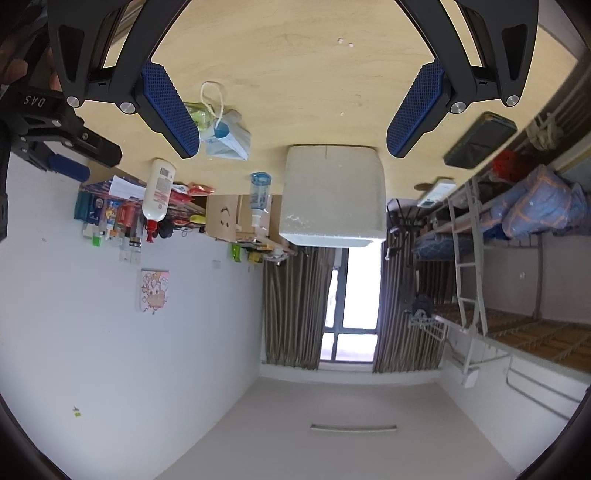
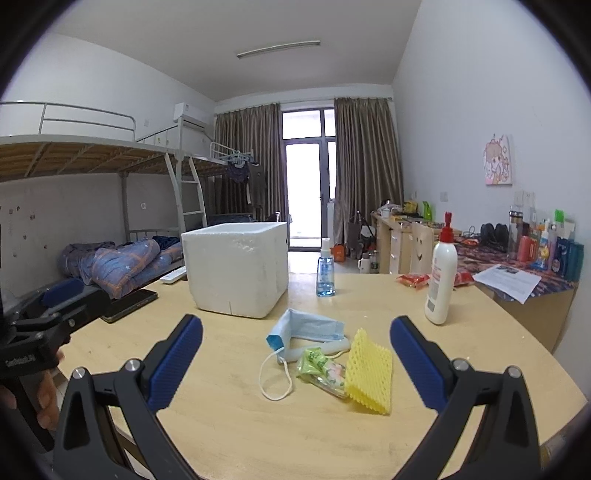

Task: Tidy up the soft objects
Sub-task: 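Approach the yellow mesh sponge with the right tool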

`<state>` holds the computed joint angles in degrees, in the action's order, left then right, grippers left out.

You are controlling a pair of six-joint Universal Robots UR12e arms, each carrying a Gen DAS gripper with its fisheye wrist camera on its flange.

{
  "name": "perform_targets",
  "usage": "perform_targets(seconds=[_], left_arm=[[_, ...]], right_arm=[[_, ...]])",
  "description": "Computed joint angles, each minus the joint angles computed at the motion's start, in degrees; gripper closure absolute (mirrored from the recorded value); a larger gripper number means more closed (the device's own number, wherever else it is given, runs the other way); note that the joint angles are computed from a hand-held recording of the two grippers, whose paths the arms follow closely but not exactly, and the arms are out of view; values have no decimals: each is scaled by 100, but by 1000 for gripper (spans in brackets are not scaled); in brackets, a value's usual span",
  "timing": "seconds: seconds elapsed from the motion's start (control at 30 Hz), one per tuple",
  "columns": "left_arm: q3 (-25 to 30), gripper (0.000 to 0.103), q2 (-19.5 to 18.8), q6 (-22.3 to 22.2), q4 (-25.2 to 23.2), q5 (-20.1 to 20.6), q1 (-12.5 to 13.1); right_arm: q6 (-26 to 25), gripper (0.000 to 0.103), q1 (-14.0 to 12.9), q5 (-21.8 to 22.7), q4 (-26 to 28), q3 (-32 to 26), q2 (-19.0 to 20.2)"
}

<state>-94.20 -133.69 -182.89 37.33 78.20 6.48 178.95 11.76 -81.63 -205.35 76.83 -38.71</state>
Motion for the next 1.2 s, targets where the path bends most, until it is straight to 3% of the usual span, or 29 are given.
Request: perform_targets(seconds=[0.4, 1.2], left_arm=[[368, 1, -119, 72, -391, -154, -82], [1122, 1, -355, 552, -1847, -361, -266]], right_arm=[[-65, 0, -25, -530, 261, -75, -10], [268, 0, -187, -511, 1319, -444, 119]])
